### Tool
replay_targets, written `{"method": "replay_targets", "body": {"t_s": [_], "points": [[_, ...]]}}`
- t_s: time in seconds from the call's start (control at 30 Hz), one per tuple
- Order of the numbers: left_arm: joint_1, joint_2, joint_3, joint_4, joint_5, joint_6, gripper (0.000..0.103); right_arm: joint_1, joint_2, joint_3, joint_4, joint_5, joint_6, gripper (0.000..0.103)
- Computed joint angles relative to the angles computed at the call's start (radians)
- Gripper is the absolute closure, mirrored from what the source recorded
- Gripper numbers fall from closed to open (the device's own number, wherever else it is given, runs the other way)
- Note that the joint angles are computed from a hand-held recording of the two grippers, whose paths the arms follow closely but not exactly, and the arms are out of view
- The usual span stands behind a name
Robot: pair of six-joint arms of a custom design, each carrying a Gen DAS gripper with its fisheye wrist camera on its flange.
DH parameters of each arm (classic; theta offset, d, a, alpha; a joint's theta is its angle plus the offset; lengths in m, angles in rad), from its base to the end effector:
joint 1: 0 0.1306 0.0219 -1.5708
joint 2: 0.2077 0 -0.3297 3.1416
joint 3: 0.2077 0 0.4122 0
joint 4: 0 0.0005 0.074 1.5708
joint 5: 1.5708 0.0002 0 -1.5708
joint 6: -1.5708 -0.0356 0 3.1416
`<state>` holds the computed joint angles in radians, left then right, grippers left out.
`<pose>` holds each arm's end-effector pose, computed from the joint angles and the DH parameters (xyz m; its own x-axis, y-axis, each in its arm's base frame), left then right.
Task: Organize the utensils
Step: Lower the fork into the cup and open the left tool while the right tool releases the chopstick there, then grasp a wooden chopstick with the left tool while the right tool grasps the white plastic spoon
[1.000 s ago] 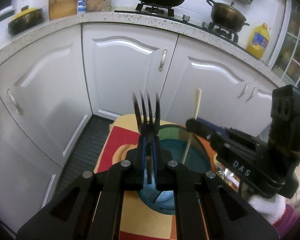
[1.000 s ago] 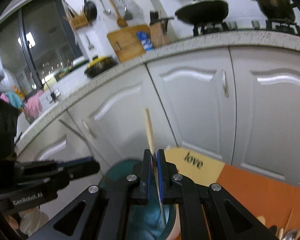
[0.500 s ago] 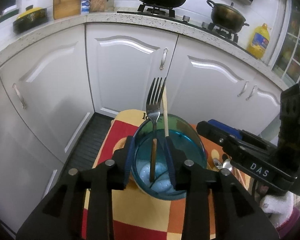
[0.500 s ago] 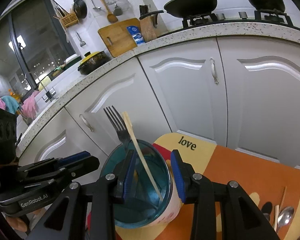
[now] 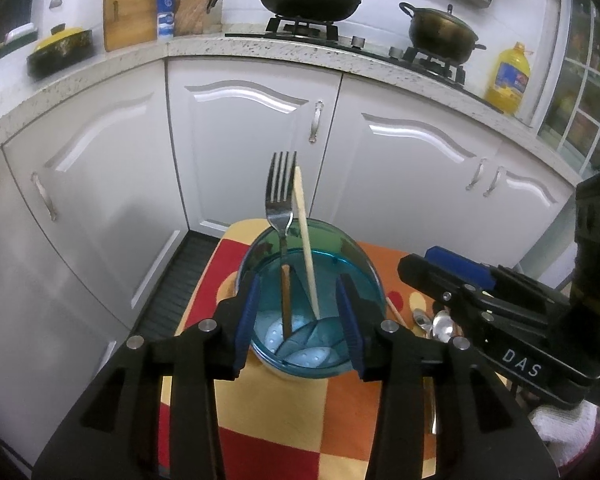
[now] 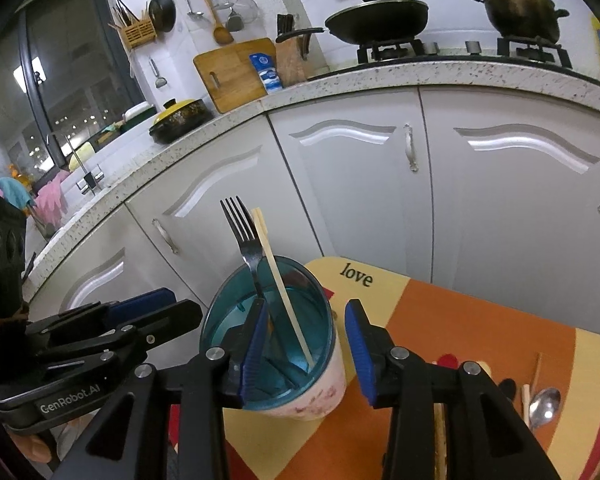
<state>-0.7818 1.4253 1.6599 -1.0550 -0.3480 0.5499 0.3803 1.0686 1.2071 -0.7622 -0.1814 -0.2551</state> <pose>0.3747 -0.3556 0.4767 -0.7024 0.0051 -0.7117 0.1527 0.9778 -0.1437 0.3904 0.1625 0.4392 -0.6512 0.0070 -0.7589 -0.3480 0.8859 0.3068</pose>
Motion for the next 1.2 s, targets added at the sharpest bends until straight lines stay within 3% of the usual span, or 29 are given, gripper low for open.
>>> {"method": "replay_targets", "body": {"t_s": [0.23,0.77,1.2], "points": [[-0.028,0.005,0.013,-0.008,-0.009,0.007,0.057,-0.002,-0.064,-0.033,-0.030,0.037,-0.002,0.062],[-0.085,0.048,0.070,-0.015,0.030,0.012,0.056,-0.077,-0.200,-0.111,-0.133,0.079,0.003,0.061],[-0.116,0.113,0.114,-0.031,0.135,0.042,0.051,-0.282,-0.323,-0.258,-0.257,0.040,0.072,0.061]]}}
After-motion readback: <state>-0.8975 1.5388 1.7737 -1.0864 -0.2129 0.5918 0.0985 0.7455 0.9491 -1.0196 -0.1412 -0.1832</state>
